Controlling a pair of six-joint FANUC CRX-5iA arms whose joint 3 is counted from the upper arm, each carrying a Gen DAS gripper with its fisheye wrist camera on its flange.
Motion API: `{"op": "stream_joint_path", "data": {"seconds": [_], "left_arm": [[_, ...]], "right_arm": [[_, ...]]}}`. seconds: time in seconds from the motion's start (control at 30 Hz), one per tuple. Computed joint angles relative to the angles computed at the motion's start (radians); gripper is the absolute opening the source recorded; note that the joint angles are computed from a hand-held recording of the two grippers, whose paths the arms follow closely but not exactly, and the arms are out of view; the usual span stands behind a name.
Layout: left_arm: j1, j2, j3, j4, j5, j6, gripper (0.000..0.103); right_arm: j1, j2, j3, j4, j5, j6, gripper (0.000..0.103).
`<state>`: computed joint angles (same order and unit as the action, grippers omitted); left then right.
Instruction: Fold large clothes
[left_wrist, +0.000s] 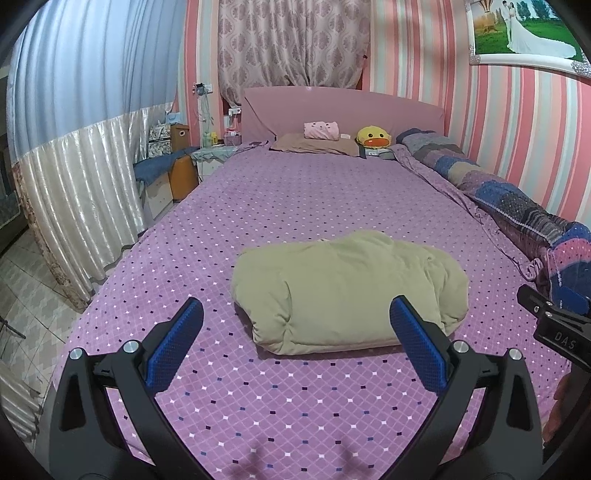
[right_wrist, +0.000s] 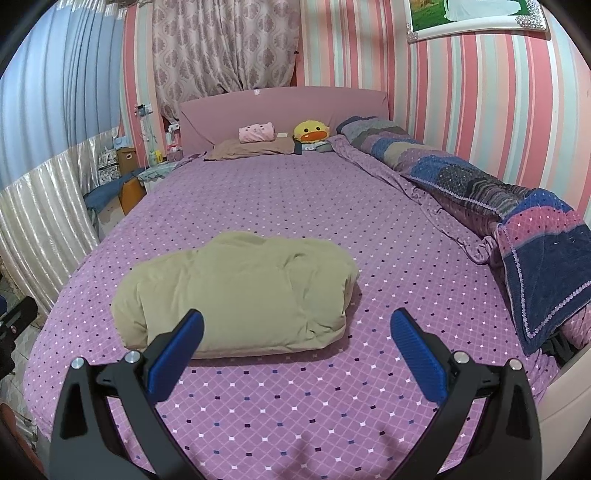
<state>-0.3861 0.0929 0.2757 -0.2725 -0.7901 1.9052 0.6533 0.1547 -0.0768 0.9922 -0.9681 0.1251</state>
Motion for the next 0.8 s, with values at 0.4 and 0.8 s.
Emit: {"op": "stream_joint_path", "data": {"seconds": [0.4, 0.8], "left_arm": [[-0.003, 0.001, 0.004, -0.007, -0.008, 0.001, 0.100], [0.006, 0.013, 0.009, 0.051, -0.025, -0.044, 0.100]], "right_arm": [[0.006, 0.000, -0.001, 0.008, -0.006, -0.008, 0.101], [0.008, -0.001, -0.002, 0.012, -0.009, -0.006, 0.101]]}}
